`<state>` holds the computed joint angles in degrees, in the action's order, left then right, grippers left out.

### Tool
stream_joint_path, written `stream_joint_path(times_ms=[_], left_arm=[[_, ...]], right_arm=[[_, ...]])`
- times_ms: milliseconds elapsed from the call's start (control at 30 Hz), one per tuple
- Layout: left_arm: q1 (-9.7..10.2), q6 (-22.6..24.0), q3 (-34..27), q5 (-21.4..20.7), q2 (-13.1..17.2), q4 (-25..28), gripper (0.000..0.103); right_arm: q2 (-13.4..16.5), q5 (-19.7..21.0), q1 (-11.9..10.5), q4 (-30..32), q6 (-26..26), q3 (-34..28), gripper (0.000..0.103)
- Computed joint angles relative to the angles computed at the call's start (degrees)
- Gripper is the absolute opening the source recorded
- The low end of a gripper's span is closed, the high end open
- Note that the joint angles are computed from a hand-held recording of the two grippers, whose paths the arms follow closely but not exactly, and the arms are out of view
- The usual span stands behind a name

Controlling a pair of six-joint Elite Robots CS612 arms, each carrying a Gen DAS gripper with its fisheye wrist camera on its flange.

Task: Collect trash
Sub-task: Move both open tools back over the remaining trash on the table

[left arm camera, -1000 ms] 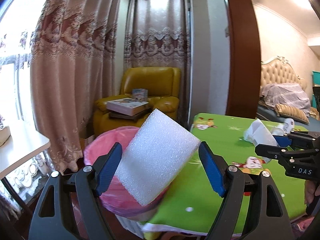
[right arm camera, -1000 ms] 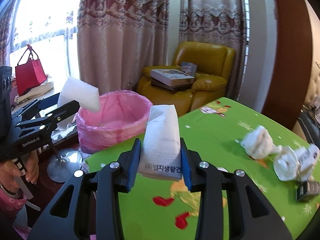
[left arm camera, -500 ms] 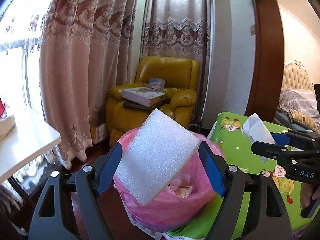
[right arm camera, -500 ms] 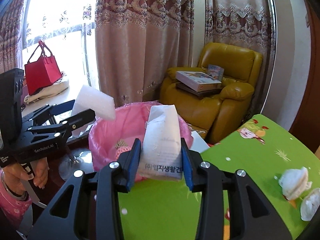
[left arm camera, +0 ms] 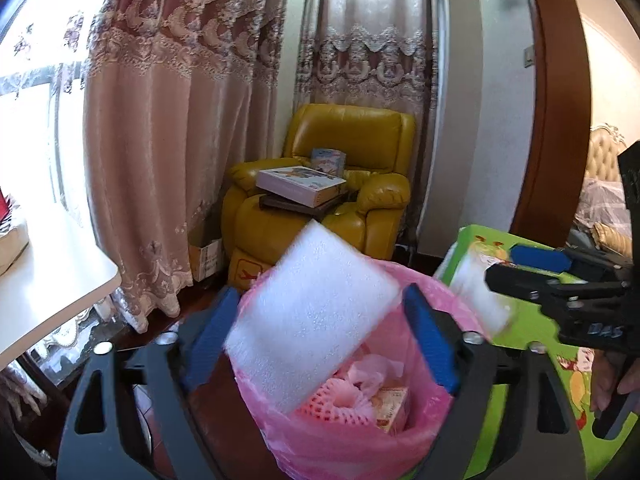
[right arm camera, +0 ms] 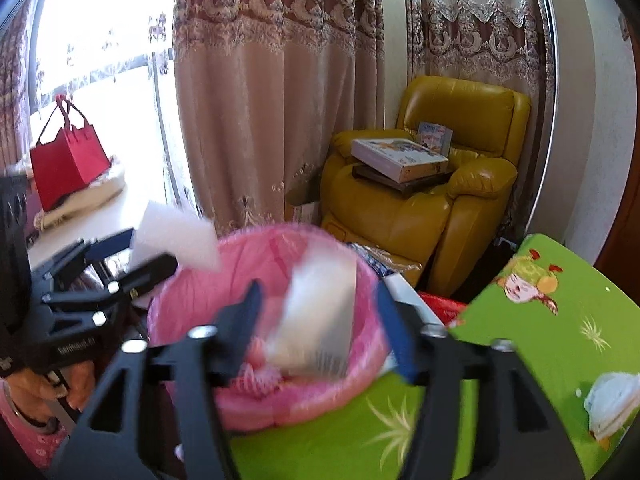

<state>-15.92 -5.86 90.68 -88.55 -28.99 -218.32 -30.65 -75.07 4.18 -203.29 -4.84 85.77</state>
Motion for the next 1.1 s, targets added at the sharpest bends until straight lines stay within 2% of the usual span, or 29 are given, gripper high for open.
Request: stream_joint_path(times_ms=[133,267,367,467,667,767,867,1000,1100], left_arm=[[-0.1,-0.4,0.3,1.6,-0.2,-0.9,0.088],[-0.83,1.1,2.1,4.4,-0.8,-3.2,0.09],[-1.22,0.1,3.6,3.4,-1.3,-4.0,0.091],[-1.89,-0.9,4.7,0.0,-1.8,-4.3,0.091],[-5.6,1.7,5.3,-5.2,-2.4,-1.9,0.091],[-8.05,3.5,5.0,-8.0,-2.3,-0.5,0.091],[-10.26,5.7,4.7,-9.5,-2.1,1.2,0.091],[-12.94,5.9,3.7,-12.2,-1.8,4.3,0.091],[-14.87,5.5,3.0,-12.3,-1.5,6.2,0.091]], right_arm=[[-0.9,0.8,-1.0,-2.4,2.7,1.0,0.068],[-2.9,0.1,-2.2,-6.7,2.5,5.4,0.068],[-4.4,-0.8,-3.1,-10.1,1.3,9.6,0.068],[-5.4,-2.8,-4.3,-13.3,1.5,13.9,0.071],[-6.9,-8.7,-7.8,-19.3,3.4,21.8,0.073],[-7.3,-10.8,-10.6,-21.6,6.5,25.3,0.073],[-7.6,-15.0,-12.9,-23.3,7.3,28.4,0.073],[-7.4,-18.6,-16.0,-26.3,8.3,32.2,0.074],[-7.1,-19.5,-18.2,-28.0,10.0,34.4,0.074]])
